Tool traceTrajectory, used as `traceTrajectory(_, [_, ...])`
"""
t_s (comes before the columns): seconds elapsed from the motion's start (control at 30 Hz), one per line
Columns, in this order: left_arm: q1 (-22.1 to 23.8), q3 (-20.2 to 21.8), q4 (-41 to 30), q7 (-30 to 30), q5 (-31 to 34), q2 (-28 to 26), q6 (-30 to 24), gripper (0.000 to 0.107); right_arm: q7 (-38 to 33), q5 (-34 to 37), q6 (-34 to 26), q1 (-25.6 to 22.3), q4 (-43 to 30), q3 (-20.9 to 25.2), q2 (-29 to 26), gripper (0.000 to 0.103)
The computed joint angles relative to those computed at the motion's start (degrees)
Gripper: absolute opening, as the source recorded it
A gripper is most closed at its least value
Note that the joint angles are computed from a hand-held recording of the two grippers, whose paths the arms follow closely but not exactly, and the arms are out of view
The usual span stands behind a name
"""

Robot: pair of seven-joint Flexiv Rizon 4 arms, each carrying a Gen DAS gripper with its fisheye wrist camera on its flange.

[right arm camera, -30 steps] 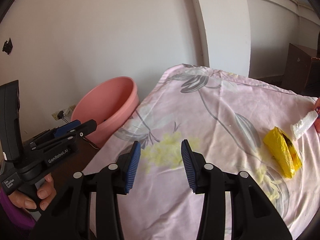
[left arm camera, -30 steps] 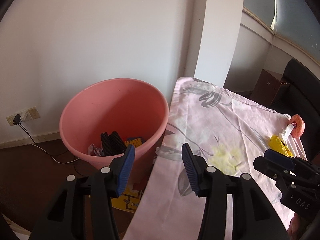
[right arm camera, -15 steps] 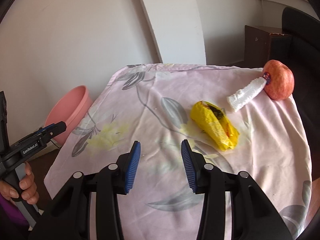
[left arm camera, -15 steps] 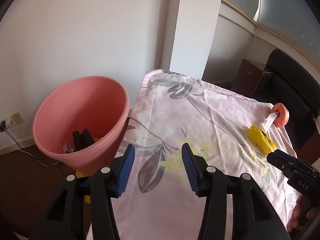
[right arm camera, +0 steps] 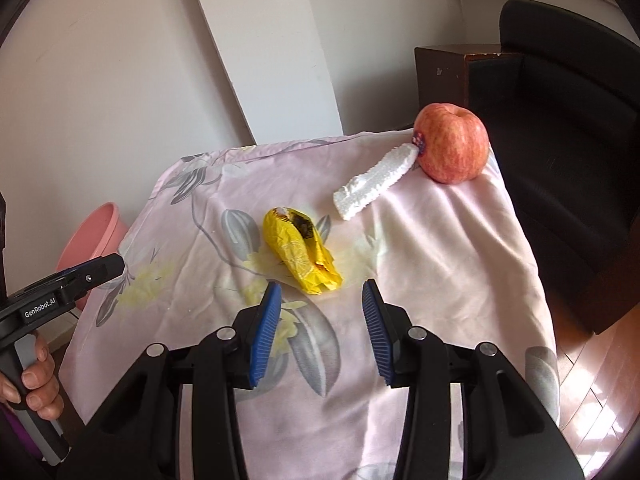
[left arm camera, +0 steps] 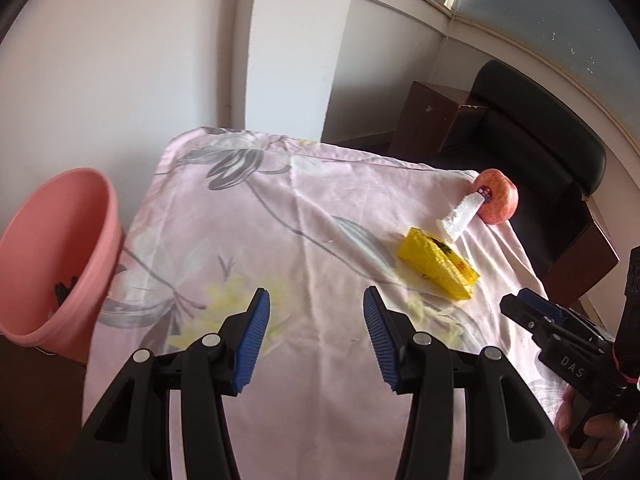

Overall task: Collect trash
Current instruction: 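Move both grippers back to the yellow bag and foam strip on the cloth, then grasp the yellow plastic bag with the left gripper while the right grasps the white foam strip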

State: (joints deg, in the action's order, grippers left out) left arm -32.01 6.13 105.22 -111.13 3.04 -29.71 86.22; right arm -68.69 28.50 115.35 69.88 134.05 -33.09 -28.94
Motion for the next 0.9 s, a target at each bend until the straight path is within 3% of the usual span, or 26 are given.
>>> traceTrajectory(0.2, [3.66,-8.71,-6.11,4.84,-4.90,-4.46,-4.08,0.048,0.32,1.11,0.75,-0.41,1.74,-0.37,-0.27,0.043])
traceTrajectory(0.33, [4.10,-11.55,-10.60,6.03,-8.38,-7.79,-7.64,0.048,0.64,1.63,1.86,-2.93,2.46,1.95,0.20,0.043])
traceTrajectory(0.73, [0.90,-9.60,-22.91,1.32,-9.47,-15.45,-18.03,0.045,0.03,3.52,2.92,-9.20,2.60,8.48,1.12,0.043])
traceTrajectory(0.9, [-0.04,-8.79,-25.07,0.64,-7.71,-16.90,-19.09,0.034,0.35,3.67,2.12,-10.17,2.89,9.15,1.48,0.043])
